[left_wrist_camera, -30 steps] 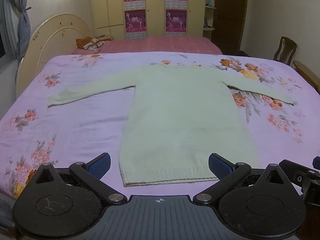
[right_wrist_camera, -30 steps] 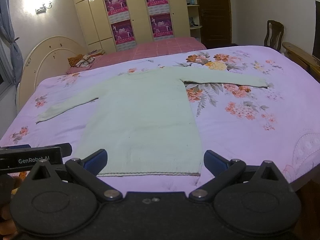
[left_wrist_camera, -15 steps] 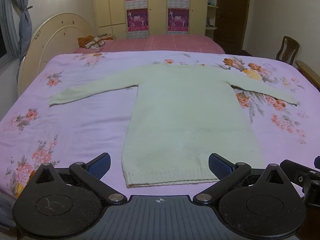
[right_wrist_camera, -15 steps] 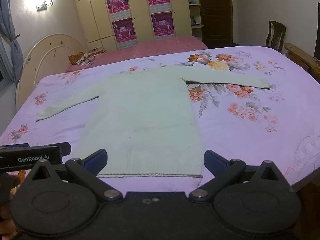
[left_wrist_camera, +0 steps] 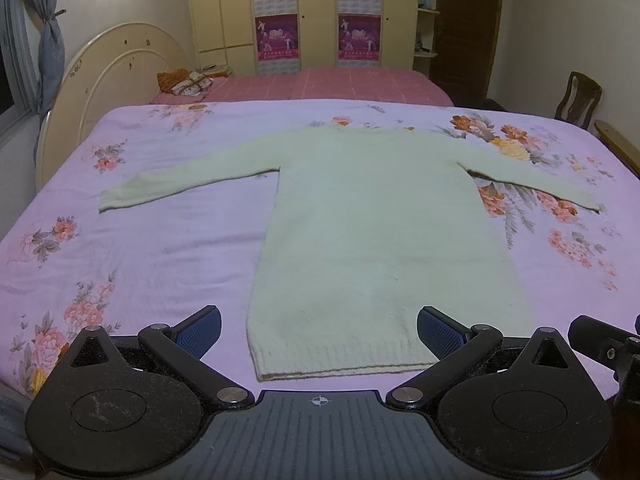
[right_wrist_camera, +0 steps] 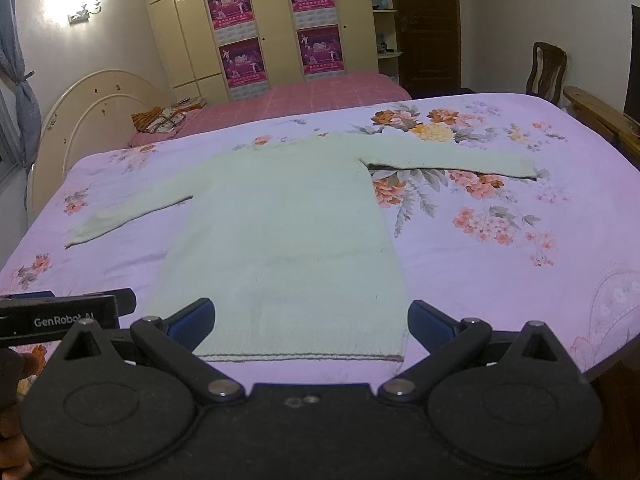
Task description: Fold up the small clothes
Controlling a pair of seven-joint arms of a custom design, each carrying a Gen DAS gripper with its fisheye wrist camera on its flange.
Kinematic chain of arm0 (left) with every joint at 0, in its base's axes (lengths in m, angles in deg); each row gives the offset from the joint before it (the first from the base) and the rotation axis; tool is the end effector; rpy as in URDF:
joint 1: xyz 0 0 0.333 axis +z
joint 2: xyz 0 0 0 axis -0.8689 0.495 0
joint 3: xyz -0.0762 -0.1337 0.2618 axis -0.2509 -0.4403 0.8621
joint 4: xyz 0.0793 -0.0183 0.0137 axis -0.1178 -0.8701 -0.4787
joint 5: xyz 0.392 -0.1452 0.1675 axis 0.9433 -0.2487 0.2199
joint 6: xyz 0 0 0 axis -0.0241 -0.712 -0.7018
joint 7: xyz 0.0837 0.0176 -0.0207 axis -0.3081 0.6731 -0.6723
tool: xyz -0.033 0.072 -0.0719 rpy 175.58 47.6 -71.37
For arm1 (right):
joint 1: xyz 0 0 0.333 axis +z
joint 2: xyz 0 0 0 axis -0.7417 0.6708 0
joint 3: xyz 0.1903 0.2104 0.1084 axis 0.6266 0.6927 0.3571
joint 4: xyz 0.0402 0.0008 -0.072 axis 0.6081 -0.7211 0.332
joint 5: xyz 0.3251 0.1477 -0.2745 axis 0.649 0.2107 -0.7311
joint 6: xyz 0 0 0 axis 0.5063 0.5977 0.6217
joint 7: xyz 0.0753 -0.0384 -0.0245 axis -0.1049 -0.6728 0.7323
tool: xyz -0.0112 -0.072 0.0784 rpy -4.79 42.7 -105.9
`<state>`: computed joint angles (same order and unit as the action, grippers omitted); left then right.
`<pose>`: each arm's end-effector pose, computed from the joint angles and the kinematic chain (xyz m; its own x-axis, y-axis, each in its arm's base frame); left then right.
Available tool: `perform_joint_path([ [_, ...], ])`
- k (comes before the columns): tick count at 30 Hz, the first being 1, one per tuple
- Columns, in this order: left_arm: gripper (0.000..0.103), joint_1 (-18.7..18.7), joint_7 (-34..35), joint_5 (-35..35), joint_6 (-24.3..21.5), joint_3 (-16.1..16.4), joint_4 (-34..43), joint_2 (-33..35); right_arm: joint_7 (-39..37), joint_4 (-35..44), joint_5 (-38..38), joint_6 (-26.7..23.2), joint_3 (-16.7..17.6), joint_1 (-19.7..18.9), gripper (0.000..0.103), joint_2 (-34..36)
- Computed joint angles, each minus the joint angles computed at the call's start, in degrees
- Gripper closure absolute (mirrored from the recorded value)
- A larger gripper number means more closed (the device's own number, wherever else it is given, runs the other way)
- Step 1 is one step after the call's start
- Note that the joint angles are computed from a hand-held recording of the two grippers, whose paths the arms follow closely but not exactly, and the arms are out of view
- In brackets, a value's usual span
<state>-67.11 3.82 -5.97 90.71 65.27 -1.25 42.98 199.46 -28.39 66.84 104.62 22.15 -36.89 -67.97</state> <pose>0.7181 -0.1510 0.5972 -0.1096 -0.9934 -0.0328 -0.7138 0.1017 -0.6929 0.6595 0.1485 0.6026 -0.1856 -0.9689 -0.1638 -0.6682 0.2467 -0.7019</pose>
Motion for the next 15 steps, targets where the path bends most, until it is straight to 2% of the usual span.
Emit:
perform_joint_path([
  [15, 0.000, -0.5, 0.7, -0.4, -2.6, 0.6, 6.0, 4.7, 1.3, 3.1, -1.3, -1.9, -0.2, 0.3, 0.001, 2.5],
])
